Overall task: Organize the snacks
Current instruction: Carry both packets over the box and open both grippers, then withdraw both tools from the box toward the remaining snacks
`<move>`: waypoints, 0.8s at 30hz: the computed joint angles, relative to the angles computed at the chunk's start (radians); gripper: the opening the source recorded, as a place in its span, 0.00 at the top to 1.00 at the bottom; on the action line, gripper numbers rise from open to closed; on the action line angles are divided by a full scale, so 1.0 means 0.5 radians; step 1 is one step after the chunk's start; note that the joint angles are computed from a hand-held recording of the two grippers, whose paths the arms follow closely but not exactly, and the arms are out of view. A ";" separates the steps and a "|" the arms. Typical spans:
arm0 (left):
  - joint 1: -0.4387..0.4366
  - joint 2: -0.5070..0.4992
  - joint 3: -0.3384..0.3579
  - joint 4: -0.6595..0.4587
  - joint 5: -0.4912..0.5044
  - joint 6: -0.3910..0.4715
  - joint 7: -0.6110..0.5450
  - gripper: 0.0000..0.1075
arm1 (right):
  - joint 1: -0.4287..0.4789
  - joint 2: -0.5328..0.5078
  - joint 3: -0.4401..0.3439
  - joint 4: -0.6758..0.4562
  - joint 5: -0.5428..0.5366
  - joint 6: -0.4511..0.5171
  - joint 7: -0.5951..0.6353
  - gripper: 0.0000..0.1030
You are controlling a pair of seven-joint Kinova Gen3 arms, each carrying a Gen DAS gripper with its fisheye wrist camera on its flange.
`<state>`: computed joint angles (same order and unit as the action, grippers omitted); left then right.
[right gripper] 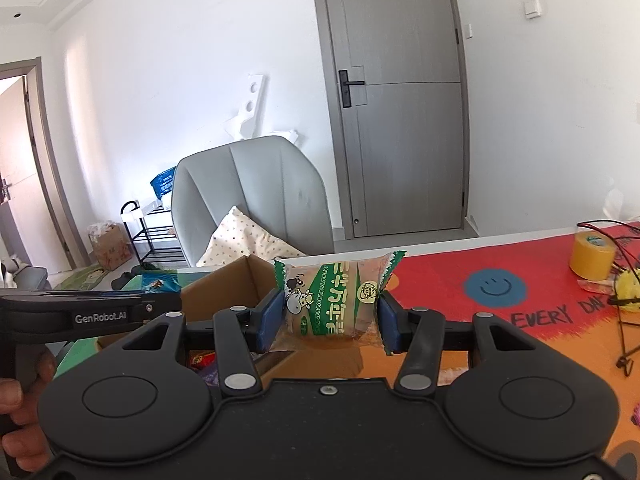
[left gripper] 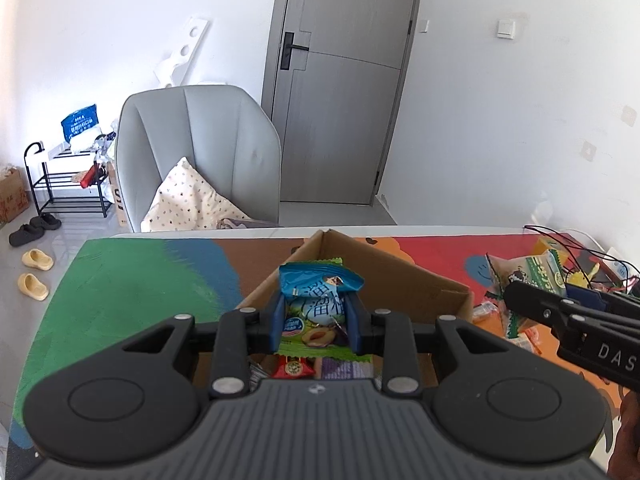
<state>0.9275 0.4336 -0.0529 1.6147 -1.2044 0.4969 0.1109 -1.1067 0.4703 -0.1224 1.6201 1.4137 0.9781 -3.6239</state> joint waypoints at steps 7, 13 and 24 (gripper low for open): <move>-0.036 0.039 -0.047 -0.026 -0.012 -0.106 -0.013 0.64 | 0.025 0.055 0.026 -0.090 -0.014 -0.086 0.076 0.51; 0.006 0.017 -0.122 0.020 -0.013 -0.124 0.086 0.53 | 0.020 0.062 0.058 -0.114 -0.011 -0.150 0.088 0.51; -0.036 -0.064 -0.015 0.110 -0.043 -0.063 0.170 0.35 | 0.039 -0.025 0.042 -0.001 0.026 -0.221 -0.107 0.40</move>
<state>0.9094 0.4014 -0.0603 1.6698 -1.2261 0.4656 0.1960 -1.0871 0.4578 -0.1013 1.6198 1.4267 0.8677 -3.6774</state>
